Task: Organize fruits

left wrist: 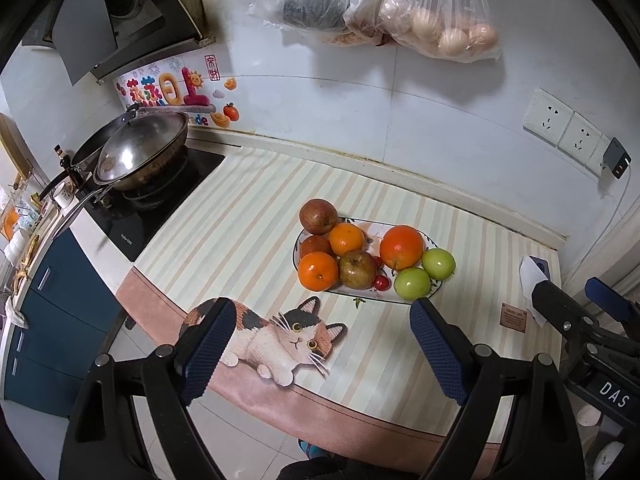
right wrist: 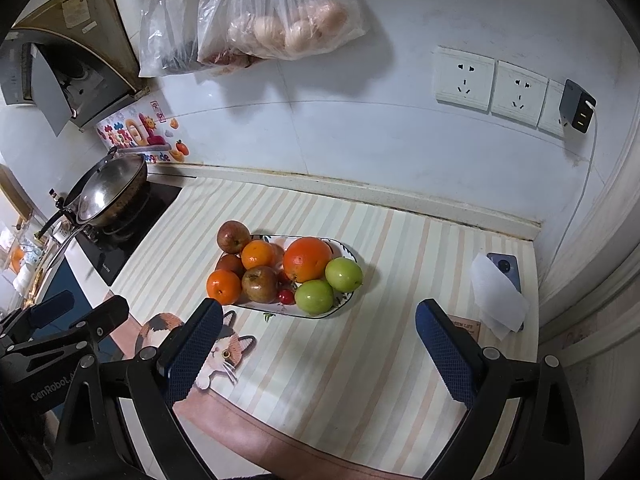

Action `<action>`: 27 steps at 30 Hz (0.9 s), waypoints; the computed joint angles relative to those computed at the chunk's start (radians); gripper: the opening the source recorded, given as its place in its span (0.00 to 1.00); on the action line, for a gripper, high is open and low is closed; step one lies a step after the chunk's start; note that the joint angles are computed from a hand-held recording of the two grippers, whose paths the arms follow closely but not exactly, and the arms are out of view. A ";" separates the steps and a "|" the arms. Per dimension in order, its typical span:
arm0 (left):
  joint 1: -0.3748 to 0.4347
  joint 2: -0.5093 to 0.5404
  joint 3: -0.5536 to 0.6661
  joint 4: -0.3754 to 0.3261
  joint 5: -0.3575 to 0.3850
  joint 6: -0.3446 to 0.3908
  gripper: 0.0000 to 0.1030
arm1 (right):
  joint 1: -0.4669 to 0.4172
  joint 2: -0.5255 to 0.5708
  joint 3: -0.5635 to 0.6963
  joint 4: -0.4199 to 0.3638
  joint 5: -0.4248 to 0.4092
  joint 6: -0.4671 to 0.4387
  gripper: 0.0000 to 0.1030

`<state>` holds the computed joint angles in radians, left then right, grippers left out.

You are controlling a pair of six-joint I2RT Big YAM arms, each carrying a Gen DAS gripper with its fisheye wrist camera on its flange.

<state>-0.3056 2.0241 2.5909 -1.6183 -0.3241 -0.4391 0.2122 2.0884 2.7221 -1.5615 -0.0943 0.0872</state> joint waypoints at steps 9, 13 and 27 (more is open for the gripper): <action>-0.004 -0.013 -0.015 0.005 0.001 -0.006 0.86 | 0.007 -0.027 -0.044 0.017 -0.008 -0.011 0.96; -0.007 -0.022 -0.028 0.012 -0.004 -0.009 0.86 | 0.009 -0.037 -0.059 0.024 -0.009 -0.009 0.96; -0.011 -0.052 -0.057 0.033 -0.014 -0.015 0.86 | 0.011 -0.081 -0.128 0.062 -0.010 -0.004 0.96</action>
<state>-0.3163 1.9726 2.5339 -1.5857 -0.3378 -0.4537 0.2233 2.0073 2.5941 -1.4995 -0.1040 0.0836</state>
